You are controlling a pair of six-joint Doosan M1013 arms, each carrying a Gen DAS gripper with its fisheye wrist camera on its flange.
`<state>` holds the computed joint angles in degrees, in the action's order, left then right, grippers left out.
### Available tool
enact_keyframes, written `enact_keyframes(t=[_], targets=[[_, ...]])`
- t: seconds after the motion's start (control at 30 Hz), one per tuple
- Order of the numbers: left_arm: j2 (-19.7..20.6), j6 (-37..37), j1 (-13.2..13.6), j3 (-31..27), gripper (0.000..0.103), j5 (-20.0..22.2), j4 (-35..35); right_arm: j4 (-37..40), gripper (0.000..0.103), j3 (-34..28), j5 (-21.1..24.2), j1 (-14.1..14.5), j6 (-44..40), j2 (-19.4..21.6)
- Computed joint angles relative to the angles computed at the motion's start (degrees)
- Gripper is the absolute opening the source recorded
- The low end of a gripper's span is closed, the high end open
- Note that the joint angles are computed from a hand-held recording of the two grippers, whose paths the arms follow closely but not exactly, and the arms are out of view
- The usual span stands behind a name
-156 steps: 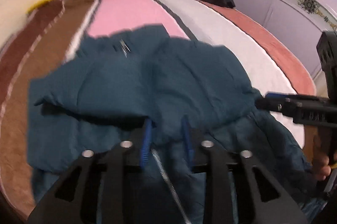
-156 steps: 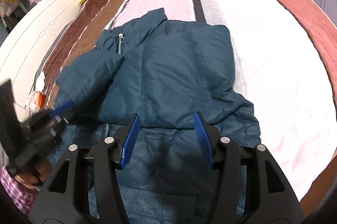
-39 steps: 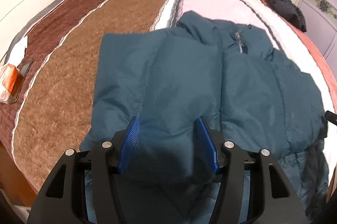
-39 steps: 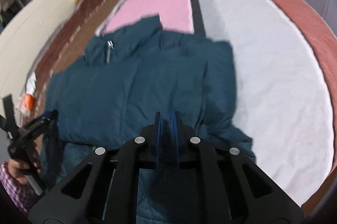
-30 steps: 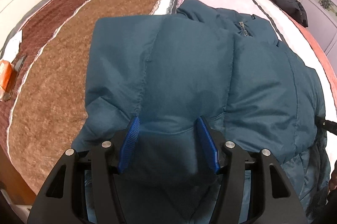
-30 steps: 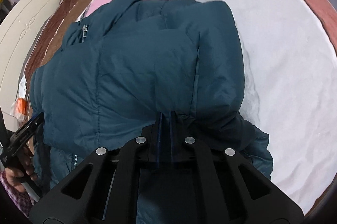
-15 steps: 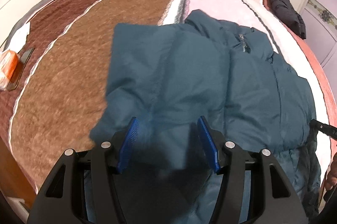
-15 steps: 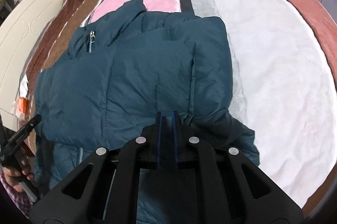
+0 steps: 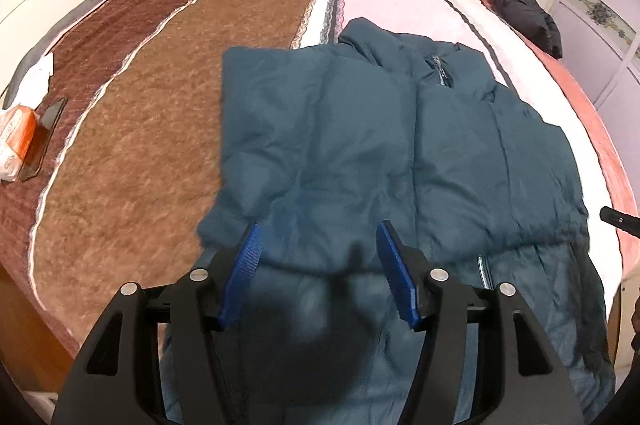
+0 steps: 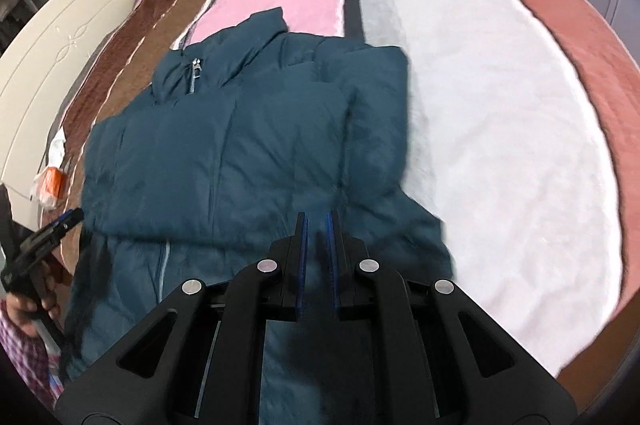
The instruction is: Fold large clothes
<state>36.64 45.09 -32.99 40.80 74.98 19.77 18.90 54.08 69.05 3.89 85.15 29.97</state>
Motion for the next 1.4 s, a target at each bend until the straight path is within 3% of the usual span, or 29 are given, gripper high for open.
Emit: enact_keyframes(t=[0.17,0.23,0.37,0.6,0.77,0.93,1.03,1.2,1.4], targets=[[-3.9,1.5,-0.9,5.5,0.059,-0.8,0.3,-0.7,0.017,8.0,-1.1,-1.8,-1.7,-5.8],[-5.0,2.3,-1.4,6.7,0.059,0.7,1.4,-1.4,0.020,10.8,-1.2,-2.3,-1.8,-7.8],[-7.6,1.0,-2.2,9.9,0.059,1.1,2.1,-1.8,0.025,15.8,0.4,-3.9,-2.1,-11.4],[-12.3,-2.5,-2.9,16.8,0.065,-0.6,0.7,0.8,0.049,22.2,6.0,-8.0,0.9,-16.1],[-15.0,-5.4,-3.4,20.9,0.066,-2.0,0.9,6.7,0.053,24.6,12.0,-10.5,2.5,-17.0],[-17.2,-6.6,-4.0,23.7,0.066,-3.2,1.7,13.5,0.053,25.5,15.7,-11.9,2.9,-16.8],[-18.4,-6.9,-4.0,25.1,0.066,-3.9,1.9,13.0,0.052,25.3,17.2,-11.3,2.0,-16.7],[-20.4,-8.5,-4.2,27.7,0.067,-3.8,1.3,9.7,0.023,24.7,15.7,-9.6,-1.0,-17.3],[-23.5,-9.6,-3.8,31.9,0.075,-6.7,-3.9,5.0,0.016,23.7,14.3,-7.5,-3.7,-17.4]])
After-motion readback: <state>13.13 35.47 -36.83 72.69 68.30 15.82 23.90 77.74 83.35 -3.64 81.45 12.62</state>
